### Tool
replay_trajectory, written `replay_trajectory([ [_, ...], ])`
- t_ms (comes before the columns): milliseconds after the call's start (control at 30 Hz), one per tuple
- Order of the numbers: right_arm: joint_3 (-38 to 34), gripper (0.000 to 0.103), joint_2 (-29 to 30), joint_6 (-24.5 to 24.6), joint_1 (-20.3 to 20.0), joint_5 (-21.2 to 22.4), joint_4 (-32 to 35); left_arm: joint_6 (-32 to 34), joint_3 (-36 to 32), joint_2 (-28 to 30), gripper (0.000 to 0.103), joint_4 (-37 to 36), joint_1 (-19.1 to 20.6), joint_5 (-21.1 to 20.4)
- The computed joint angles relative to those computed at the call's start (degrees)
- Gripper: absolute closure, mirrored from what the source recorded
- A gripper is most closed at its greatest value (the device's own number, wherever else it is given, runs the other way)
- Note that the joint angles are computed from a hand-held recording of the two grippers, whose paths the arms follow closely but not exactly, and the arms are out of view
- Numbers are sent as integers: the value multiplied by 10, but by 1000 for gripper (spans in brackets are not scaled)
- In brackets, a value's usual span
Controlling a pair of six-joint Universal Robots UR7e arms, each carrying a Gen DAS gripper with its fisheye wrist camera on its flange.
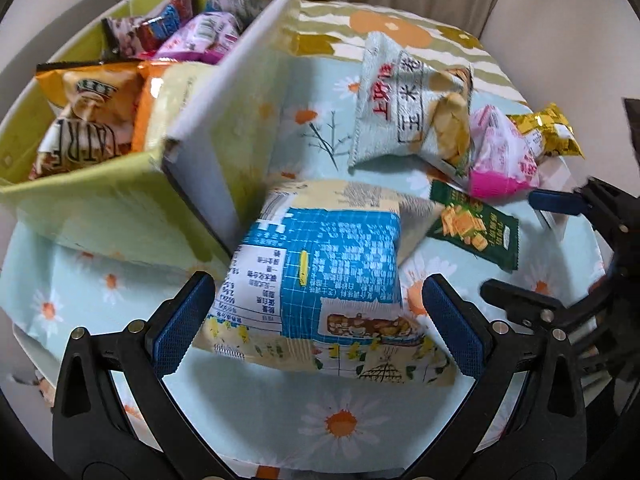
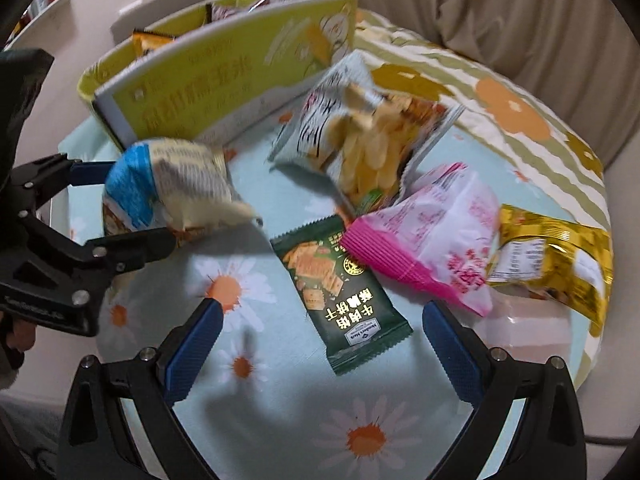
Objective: Organize snacks
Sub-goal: 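Grasp the blue-white bag with the left tool while the right tool grasps the green cracker packet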
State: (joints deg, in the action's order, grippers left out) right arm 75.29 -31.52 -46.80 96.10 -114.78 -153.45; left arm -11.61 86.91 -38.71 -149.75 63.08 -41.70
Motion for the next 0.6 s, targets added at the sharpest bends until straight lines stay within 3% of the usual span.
replay_trajectory([
  [300, -47, 4, 20, -54, -10, 4, 69, 13, -19, 14, 0, 6, -7, -13],
  [467, -61, 7, 28, -80, -13, 11, 83, -33, -51, 29, 1, 48, 2, -24],
  [567, -70, 18, 36, -103, -12, 0, 87, -67, -66, 36, 18, 83, 6, -23],
  [600, -74, 24, 39, -110, -13, -3, 92, -79, -72, 37, 32, 100, 8, -23],
])
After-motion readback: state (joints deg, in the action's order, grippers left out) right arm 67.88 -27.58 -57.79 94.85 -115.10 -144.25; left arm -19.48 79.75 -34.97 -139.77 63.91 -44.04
